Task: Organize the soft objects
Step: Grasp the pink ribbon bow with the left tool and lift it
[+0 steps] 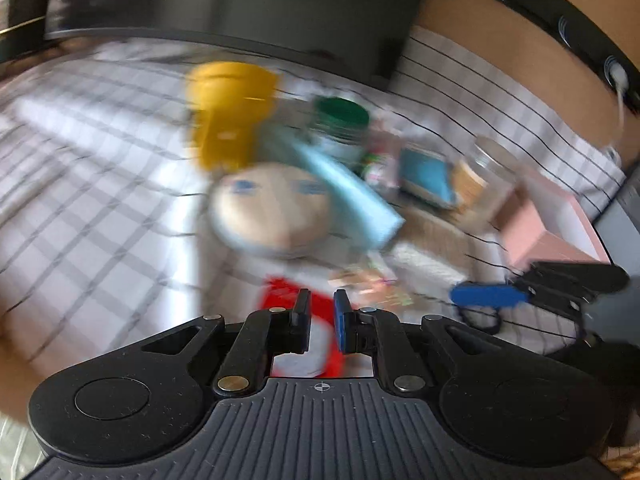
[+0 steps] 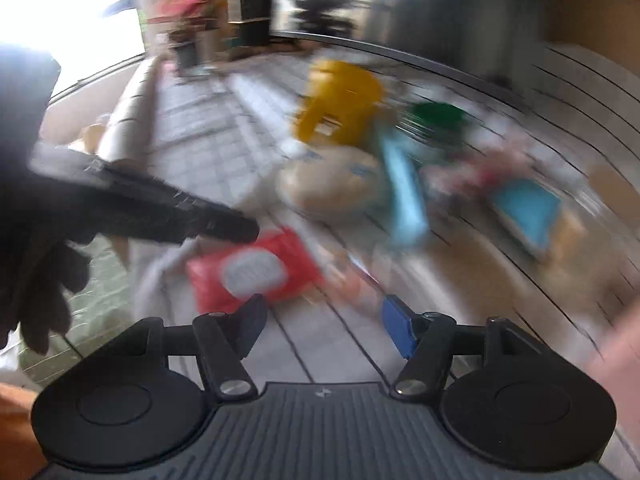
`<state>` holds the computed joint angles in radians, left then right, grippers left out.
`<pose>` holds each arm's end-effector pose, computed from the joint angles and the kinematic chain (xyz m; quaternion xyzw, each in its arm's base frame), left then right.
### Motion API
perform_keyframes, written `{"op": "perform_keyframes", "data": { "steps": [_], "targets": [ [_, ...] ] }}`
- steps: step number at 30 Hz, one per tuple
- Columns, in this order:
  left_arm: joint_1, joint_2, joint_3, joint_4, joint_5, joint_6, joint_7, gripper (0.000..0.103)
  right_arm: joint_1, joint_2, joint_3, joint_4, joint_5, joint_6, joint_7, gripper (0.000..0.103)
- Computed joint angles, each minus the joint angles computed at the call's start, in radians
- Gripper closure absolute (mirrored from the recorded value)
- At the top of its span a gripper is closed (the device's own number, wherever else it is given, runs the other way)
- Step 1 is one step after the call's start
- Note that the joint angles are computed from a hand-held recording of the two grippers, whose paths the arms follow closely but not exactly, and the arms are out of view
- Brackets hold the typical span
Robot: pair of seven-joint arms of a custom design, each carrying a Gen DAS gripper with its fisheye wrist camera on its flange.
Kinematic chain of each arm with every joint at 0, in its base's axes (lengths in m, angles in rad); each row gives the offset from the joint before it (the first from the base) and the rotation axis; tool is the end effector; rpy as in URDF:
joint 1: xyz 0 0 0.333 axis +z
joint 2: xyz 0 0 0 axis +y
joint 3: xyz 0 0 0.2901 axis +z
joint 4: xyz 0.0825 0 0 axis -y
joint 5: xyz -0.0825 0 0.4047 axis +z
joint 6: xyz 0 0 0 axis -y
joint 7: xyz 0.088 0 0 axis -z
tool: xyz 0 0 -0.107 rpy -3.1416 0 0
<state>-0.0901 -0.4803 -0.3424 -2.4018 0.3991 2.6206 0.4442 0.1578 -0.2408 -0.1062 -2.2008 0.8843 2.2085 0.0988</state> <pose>0.4351 -0.2244 0.5244 -0.7682 0.5124 -0.3081 0.2290 0.5312 0.0512 0.4864 -0.8873 0.2315 -0.0790 0.3911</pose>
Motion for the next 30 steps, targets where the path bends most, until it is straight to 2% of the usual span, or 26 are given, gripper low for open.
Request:
{"op": "perform_keyframes", "data": {
  "steps": [3,4,7,10,14,20,24,30],
  "targets": [
    [-0.003,0.131,0.003,0.099,0.005,0.030,0.031,0.089,-0.029,-0.001,-0.010,-0.010,-0.021,0.057,0.061,0.038],
    [-0.009,0.166,0.007,0.128,0.008,0.032,0.045,0.086,-0.034,0.000,-0.013,-0.012,-0.020,0.074,0.075,0.038],
    [-0.024,0.254,0.006,0.220,0.044,-0.042,0.061,0.085,-0.047,0.001,-0.025,-0.024,-0.008,0.116,0.100,0.038],
    [-0.050,0.321,0.030,0.283,0.055,-0.084,0.054,0.083,-0.060,0.012,-0.036,-0.024,-0.006,0.123,0.122,0.038],
    [-0.094,0.386,0.051,0.369,0.068,-0.230,0.071,0.082,-0.078,0.019,-0.044,-0.021,-0.003,0.115,0.142,0.038],
    [-0.136,0.413,0.068,0.400,0.147,-0.285,0.062,0.080,-0.095,0.041,-0.036,-0.015,-0.022,0.140,0.160,0.038],
    [-0.139,0.375,0.076,0.339,0.185,-0.224,0.000,0.080,-0.097,0.051,-0.027,-0.022,-0.040,0.161,0.189,0.038],
    [-0.129,0.343,0.068,0.280,0.237,-0.145,-0.032,0.083,-0.081,0.036,-0.028,-0.057,0.013,0.210,0.128,0.027]
  ]
}}
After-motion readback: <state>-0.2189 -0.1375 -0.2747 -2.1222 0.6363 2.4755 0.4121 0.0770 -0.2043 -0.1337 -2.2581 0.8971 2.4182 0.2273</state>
